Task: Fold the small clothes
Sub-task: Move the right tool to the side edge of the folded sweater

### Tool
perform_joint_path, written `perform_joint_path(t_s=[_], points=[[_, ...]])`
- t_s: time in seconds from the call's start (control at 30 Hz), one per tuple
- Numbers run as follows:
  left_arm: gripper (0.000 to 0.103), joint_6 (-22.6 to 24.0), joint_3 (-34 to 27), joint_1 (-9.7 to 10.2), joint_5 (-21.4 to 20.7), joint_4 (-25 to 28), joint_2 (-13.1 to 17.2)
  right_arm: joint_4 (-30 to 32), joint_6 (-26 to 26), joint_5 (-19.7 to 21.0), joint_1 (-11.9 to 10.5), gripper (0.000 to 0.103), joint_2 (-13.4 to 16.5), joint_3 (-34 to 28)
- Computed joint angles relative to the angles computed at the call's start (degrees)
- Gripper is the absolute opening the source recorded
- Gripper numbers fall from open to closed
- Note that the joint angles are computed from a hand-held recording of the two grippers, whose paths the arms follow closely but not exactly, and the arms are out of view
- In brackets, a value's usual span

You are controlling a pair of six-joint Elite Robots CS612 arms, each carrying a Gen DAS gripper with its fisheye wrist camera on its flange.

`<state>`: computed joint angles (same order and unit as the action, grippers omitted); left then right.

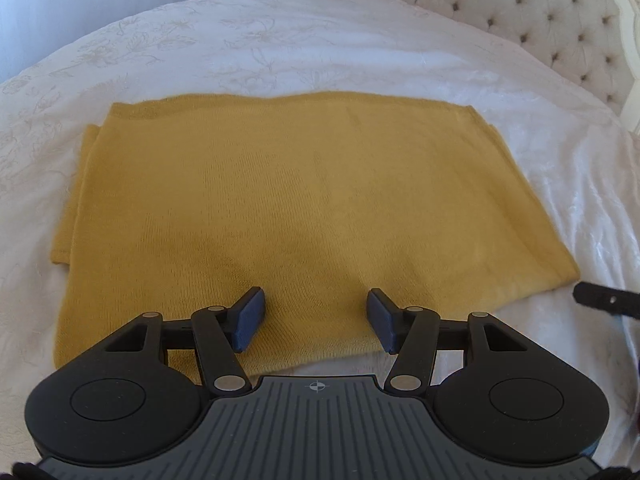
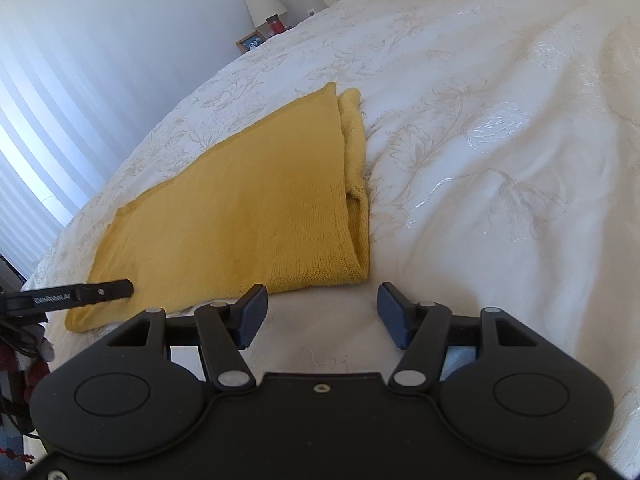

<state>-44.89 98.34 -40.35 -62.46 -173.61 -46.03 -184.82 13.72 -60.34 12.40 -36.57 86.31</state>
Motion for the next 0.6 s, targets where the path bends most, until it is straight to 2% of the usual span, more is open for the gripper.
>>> perform_joint_path(t_s=[0.07, 0.13, 0.2, 0.27, 0.37, 0.6], points=[[0.056, 1.4, 0.8, -0.57, 1.2, -1.3, 0.2, -1.1, 1.6, 2.9, -0.7, 0.069, 0.2, 0.1], [0.056, 1.0, 1.3, -0.44, 0.6, -2.0, -0.1, -4.7, 5.7, 6.6, -1.7, 0.076, 1.1, 0.0], [0.056, 0.5, 1.5, -0.22, -0.2, -2.3, -0.2, -7.2, 9.1, 7.7, -2.2, 0.077, 1.9, -0.7], [0.056, 0.3, 1.3, -0.02, -0.6, -1.8, -0.2, -7.8, 10.3, 8.4, -2.5, 0.078, 2.8, -2.1], [0.056, -0.3, 1.1, -0.14, -0.5, -1.3, -0.2, -7.9, 10.0, 9.1, -2.6, 0.078, 4.4, -5.0], [0.058, -1.1, 0.8, -0.04, -0.7, -1.0, -0.2, -1.9, 7.3, 10.0, -2.0, 0.078, 8.2, -12.8]])
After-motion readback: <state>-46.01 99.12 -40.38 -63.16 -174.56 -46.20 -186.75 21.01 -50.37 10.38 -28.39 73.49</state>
